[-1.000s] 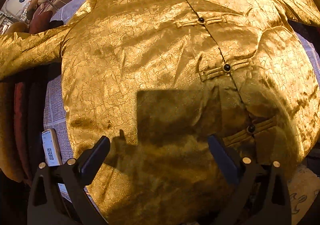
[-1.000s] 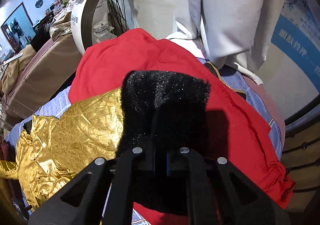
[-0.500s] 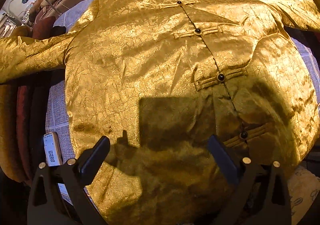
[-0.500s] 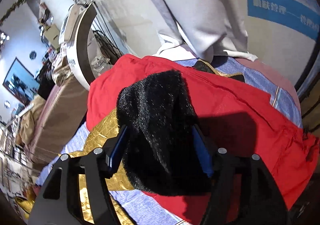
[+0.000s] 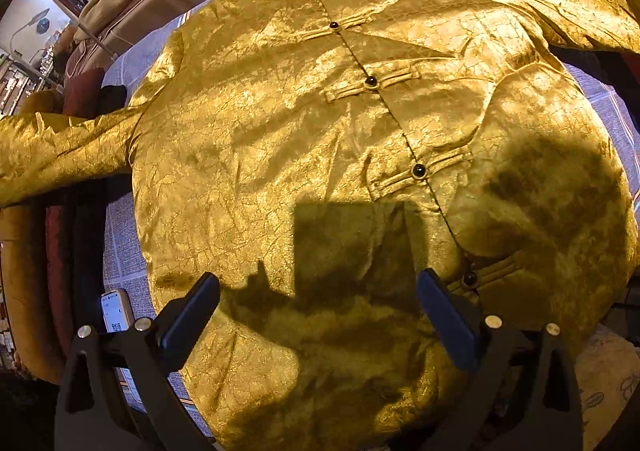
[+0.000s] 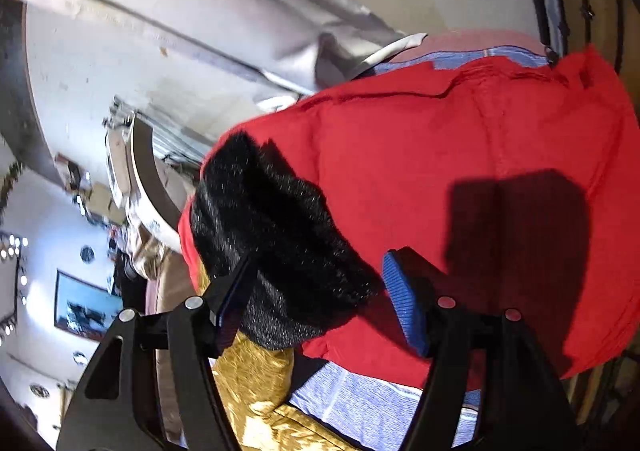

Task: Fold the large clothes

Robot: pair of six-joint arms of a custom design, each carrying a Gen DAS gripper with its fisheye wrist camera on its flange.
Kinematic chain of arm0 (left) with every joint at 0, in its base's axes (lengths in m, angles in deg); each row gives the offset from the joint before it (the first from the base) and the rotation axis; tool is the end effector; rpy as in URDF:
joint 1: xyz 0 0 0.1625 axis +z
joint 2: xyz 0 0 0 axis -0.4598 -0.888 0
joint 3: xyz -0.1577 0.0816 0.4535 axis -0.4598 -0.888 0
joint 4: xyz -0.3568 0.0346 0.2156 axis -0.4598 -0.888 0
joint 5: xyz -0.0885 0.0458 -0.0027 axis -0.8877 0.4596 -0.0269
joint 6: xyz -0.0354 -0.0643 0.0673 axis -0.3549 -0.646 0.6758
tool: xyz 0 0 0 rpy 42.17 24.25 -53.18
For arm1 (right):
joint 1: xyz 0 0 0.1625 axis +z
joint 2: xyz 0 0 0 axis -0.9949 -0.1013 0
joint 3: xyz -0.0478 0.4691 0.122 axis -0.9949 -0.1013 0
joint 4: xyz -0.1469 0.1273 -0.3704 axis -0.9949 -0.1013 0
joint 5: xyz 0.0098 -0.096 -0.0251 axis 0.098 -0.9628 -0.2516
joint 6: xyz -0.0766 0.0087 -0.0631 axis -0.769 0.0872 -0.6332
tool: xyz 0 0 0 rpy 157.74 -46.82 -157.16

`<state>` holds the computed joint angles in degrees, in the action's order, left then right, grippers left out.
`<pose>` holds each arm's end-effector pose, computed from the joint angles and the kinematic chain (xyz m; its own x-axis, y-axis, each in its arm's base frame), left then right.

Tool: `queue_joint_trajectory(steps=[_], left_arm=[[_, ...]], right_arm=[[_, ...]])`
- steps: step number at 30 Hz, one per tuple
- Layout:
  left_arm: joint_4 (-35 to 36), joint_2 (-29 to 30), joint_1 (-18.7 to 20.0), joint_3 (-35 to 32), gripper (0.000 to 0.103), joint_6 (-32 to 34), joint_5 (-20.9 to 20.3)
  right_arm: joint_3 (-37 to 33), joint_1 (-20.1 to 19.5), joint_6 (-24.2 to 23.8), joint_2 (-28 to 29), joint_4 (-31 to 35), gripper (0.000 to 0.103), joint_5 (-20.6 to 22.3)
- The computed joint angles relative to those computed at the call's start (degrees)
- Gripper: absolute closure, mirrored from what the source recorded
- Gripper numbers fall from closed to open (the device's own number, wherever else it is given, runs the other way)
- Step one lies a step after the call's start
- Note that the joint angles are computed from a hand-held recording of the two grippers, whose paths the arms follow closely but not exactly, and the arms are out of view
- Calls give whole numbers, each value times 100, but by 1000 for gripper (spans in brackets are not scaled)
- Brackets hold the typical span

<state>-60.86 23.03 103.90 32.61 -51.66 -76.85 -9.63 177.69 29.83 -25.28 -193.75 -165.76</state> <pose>0.0210 -0.8377 0.3077 -0.5504 0.1201 -0.8262 0.2557 0.9663 -0.0298 0.1263 -0.8140 0.3036 -0.7552 0.6206 -0.2112 0.3909 0.1678 -0.9050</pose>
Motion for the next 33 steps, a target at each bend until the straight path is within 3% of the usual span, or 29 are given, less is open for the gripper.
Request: queue_joint_trajectory(steps=[2,5,9,17,21,24,29,33], left_arm=[[-69,-4,-25,53,6,100,-2],[11,10,-26,72,6,87,0],[49,9,-22,77,6,117,-35],[-48,-93,-6,237,6,132,-31],[53,-132,112,158,6,-304,-112],[-41,-166,199,150,6,-499,-184],[-229,-236,339,157,6,-621,-237],[-514,-294,412,206,6,-496,-140]], right_arm=[[177,-8,77,-66,-255,38,103],[308,-107,161,-178,240,38,711],[58,-137,-28,32,505,38,927],[-554,-133,-33,395,535,40,702],[-691,-88,-145,427,794,62,461],[-843,-12,-230,447,1044,71,255],[-1592,267,-865,719,1689,78,-279],[-2811,573,-1749,1300,2367,79,-615]])
